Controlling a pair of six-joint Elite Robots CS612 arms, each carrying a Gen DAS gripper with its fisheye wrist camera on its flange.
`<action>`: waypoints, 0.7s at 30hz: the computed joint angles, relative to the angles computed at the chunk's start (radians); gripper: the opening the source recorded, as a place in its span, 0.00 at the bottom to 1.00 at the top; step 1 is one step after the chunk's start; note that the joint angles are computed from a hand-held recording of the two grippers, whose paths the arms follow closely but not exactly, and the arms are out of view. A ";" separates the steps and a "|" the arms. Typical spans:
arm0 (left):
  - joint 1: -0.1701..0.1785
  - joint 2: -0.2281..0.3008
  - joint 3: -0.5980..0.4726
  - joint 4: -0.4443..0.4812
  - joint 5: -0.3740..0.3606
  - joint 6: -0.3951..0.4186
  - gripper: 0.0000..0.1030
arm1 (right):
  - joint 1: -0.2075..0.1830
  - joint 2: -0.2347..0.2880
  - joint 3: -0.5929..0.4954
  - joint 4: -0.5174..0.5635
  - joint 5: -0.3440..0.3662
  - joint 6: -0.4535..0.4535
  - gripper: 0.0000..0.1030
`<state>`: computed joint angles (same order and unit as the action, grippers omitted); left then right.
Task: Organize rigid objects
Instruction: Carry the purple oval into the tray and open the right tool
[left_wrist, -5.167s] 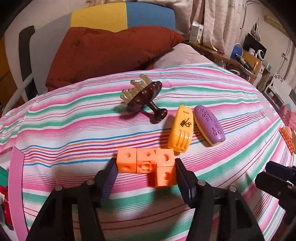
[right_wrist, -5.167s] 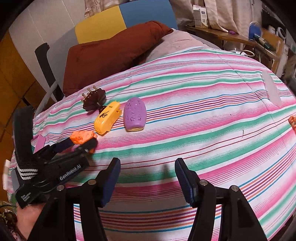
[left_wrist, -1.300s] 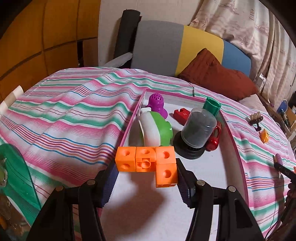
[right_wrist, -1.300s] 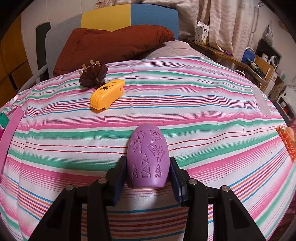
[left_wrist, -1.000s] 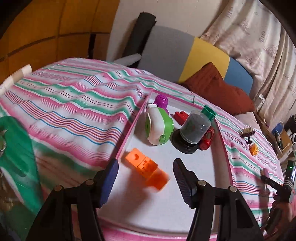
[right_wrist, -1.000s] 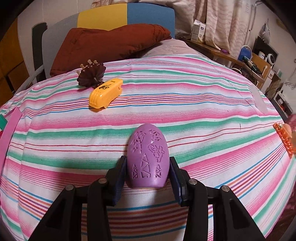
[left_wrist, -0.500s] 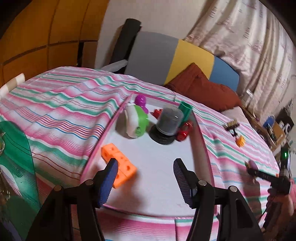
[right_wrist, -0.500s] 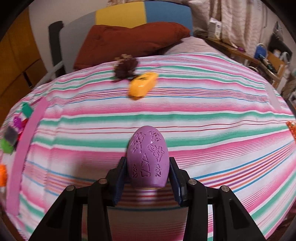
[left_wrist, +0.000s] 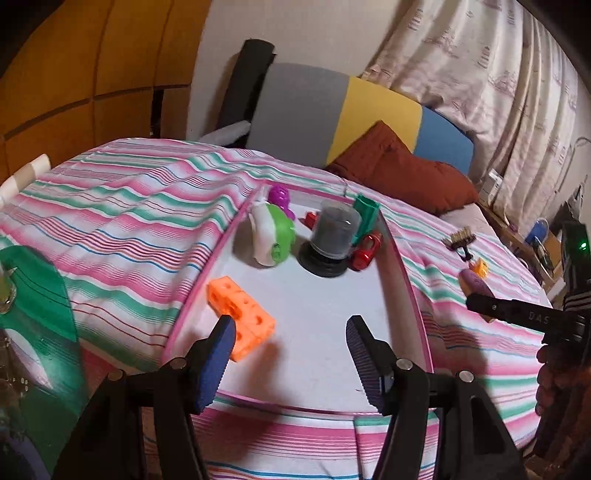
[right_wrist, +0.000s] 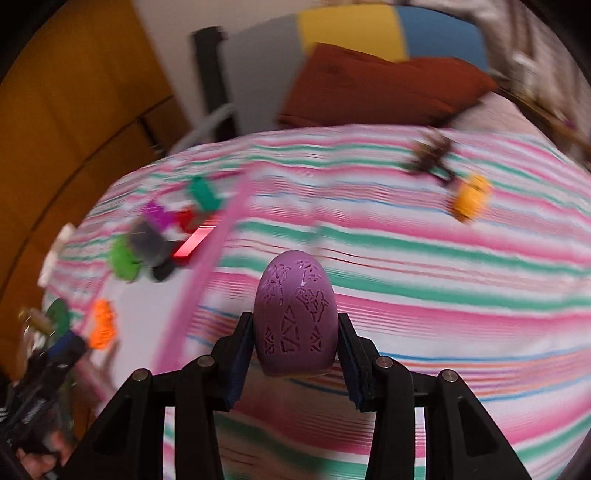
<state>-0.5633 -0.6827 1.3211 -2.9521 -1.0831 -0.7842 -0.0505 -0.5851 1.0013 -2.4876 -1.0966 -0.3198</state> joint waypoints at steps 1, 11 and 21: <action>0.000 -0.003 0.005 -0.003 0.007 -0.010 0.61 | 0.007 -0.003 0.002 0.000 0.010 -0.020 0.43; 0.001 -0.025 0.040 -0.004 0.056 -0.065 0.61 | 0.088 0.002 -0.010 0.069 0.045 -0.229 0.42; 0.001 -0.028 0.047 -0.003 0.059 -0.079 0.60 | 0.127 0.054 -0.095 0.159 0.018 -0.305 0.46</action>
